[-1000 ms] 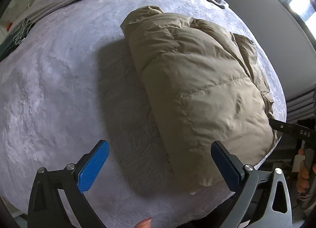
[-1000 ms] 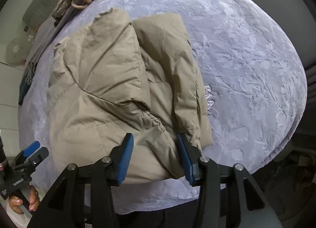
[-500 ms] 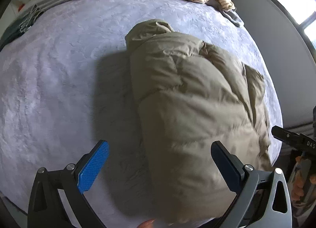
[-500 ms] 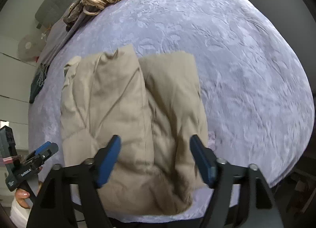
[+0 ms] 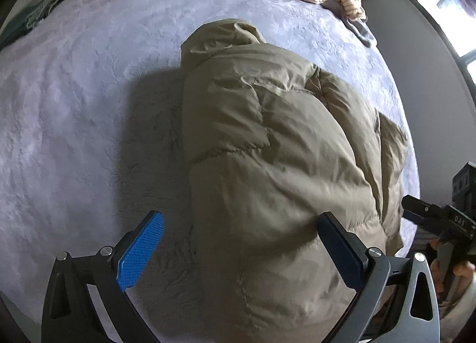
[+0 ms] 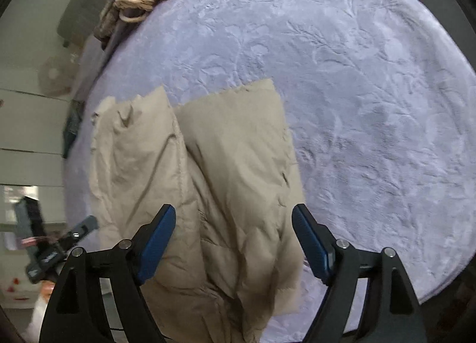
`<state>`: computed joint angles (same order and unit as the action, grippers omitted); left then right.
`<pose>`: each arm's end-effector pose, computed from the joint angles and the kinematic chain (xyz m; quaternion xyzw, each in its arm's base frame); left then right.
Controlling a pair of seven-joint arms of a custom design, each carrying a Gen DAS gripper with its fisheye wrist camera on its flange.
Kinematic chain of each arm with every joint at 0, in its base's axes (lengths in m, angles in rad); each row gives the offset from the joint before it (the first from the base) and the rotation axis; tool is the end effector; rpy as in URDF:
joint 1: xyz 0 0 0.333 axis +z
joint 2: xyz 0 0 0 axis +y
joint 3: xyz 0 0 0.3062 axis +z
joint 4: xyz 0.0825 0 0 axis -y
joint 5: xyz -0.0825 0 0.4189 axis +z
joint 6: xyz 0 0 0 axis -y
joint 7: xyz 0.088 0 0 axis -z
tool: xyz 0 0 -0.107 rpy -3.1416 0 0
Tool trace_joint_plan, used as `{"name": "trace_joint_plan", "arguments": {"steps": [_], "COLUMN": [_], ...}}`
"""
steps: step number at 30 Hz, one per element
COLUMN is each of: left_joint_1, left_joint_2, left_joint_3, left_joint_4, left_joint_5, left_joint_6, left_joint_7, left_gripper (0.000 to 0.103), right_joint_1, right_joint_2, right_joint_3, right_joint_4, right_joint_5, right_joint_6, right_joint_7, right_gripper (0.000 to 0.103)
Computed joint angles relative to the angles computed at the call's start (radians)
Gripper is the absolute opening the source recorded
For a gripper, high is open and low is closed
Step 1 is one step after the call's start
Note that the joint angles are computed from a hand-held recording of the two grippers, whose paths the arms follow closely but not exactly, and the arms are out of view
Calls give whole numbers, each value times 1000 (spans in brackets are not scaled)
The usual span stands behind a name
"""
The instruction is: Fold large clothes
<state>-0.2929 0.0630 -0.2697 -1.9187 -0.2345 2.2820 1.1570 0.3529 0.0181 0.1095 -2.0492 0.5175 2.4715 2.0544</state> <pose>0.5350 -0.3408 0.4676 0.6883 -0.7017 0.1741 0.0589 0.5542 0.2746 0.4467 -0.5446 0.7918 0.1277 0.2451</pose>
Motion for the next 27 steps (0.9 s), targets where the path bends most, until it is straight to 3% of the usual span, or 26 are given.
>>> {"name": "trace_joint_plan", "arguments": {"steps": [4, 5, 6, 12, 16, 17, 22, 27], "left_joint_1": [11, 13, 14, 45, 69, 75, 87, 145], "left_joint_2": [2, 6, 9, 45, 62, 72, 140, 214], "left_joint_3": [2, 2, 2, -4, -11, -13, -18, -40], "left_joint_4": [-17, -16, -16, -5, 0, 7, 61, 93], "left_joint_5": [-79, -86, -95, -264, -396, -425, -418, -542], "left_joint_6": [31, 37, 42, 54, 54, 47, 22, -22], "left_joint_7": [30, 37, 46, 179, 281, 307, 345, 432], "left_gripper": [103, 103, 103, 103, 103, 103, 103, 103], "right_joint_1": [-4, -6, -8, -30, -43, -41, -30, -112], "right_joint_2": [13, 17, 22, 53, 58, 65, 183, 295], "right_joint_3": [-3, -3, -3, 1, 14, 13, -6, 29], "right_joint_4": [5, 4, 0, -21, 3, 21, 185, 260], "right_joint_5": [27, 42, 66, 316, 550, 532, 203, 382], "right_joint_6": [-1, -5, 1, 32, 27, 8, -133, -238], "right_joint_7": [-37, -51, -71, -239, -466, -475, -335, -438], "right_gripper": [85, 90, 103, 103, 103, 103, 103, 103]}}
